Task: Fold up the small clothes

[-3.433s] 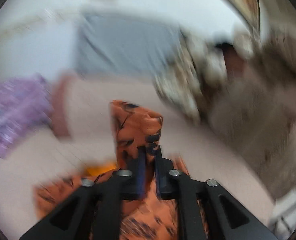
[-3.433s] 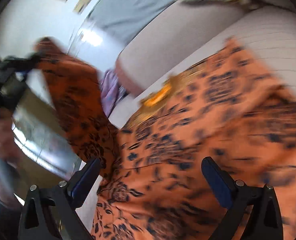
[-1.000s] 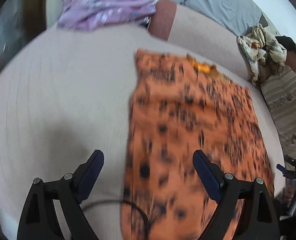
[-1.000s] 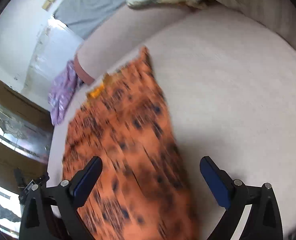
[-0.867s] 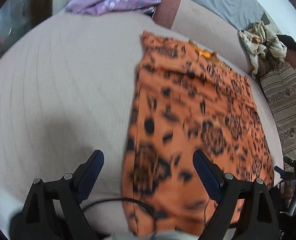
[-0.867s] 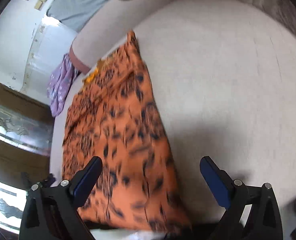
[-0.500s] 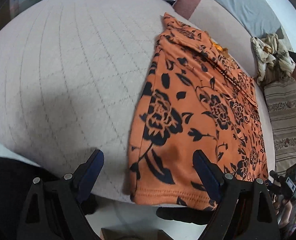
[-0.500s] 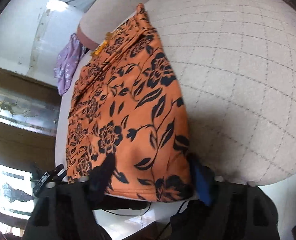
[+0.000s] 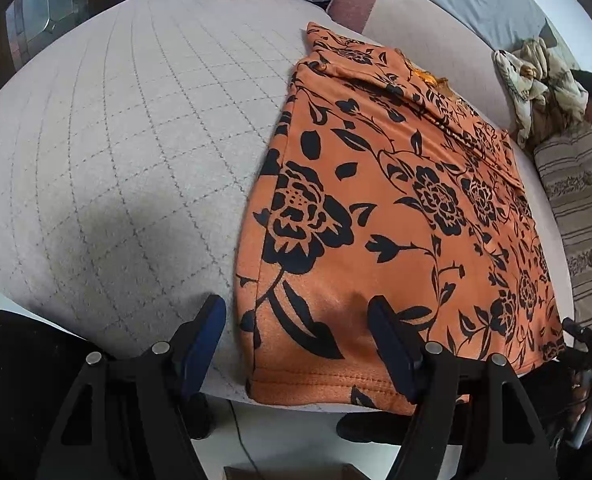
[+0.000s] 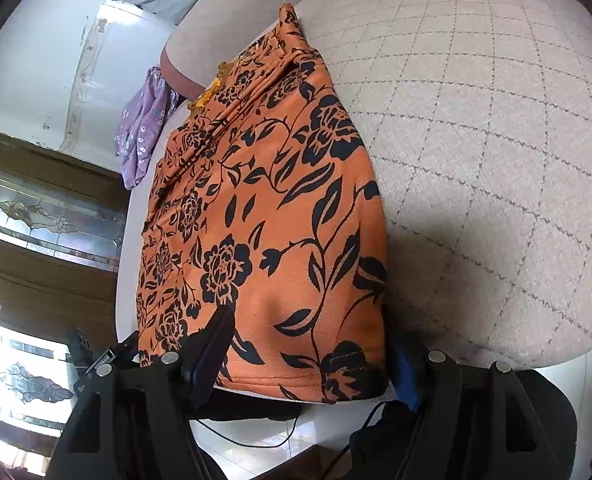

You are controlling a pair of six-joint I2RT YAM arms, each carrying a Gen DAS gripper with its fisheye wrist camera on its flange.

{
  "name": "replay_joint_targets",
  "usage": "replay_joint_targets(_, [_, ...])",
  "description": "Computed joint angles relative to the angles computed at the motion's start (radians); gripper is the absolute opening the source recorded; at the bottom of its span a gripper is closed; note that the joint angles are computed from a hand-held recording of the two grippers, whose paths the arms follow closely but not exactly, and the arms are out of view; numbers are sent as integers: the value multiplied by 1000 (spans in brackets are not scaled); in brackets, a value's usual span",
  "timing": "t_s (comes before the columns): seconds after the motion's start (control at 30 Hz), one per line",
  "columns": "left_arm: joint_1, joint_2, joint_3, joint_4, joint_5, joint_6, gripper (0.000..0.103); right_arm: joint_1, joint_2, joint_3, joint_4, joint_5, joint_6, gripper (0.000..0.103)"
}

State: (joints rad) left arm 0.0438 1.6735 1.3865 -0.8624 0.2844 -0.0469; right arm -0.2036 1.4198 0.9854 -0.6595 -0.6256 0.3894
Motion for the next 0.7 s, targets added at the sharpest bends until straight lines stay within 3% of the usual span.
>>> replay_joint_targets(0.03, [-8,2,4,-5,-29,6,56,-3,3,1,-2,-4,-4,75])
replay_joint_targets(0.1, [-5,9,22,-21,-30,16,15,-6,11,8,-11,-8,-10,75])
replay_joint_targets(0.13, [4,21,40,-38,3,24,6,-6,19,14,-19,-10,-15,75])
replay_joint_targets(0.17, [13,26,52,-53,25,23,6,-7,23,18,-24,-9,-18,72])
replay_joint_targets(0.23, [10,11,55,-56,25,28,5,-11,30,27,-44,2,-26,57])
replay_joint_targets(0.27, [11,-5,58,-57,37,24,5,-12,29,33,-60,15,-33,27])
replay_joint_targets(0.3, [13,-20,61,-58,47,17,5,-21,24,32,-70,4,-33,11])
replay_joint_targets(0.47, [32,-43,80,-50,71,-7,6,-58,-51,14,-28,-69,11,13])
replay_joint_targets(0.53, [23,8,75,-55,38,-22,8,-60,-1,15,-35,-38,10,28])
replay_joint_targets(0.57, [17,37,78,-70,15,-25,16,-63,24,8,-33,-45,19,43])
replay_joint_targets(0.63, [24,26,39,-28,29,-53,20,-51,13,-13,16,-41,33,59])
replay_joint_targets(0.67, [19,23,34,-22,32,-58,23,-49,12,-15,32,-61,43,72])
replay_joint_targets(0.7, [13,24,37,-25,20,-49,23,-39,7,-17,45,-58,51,75])
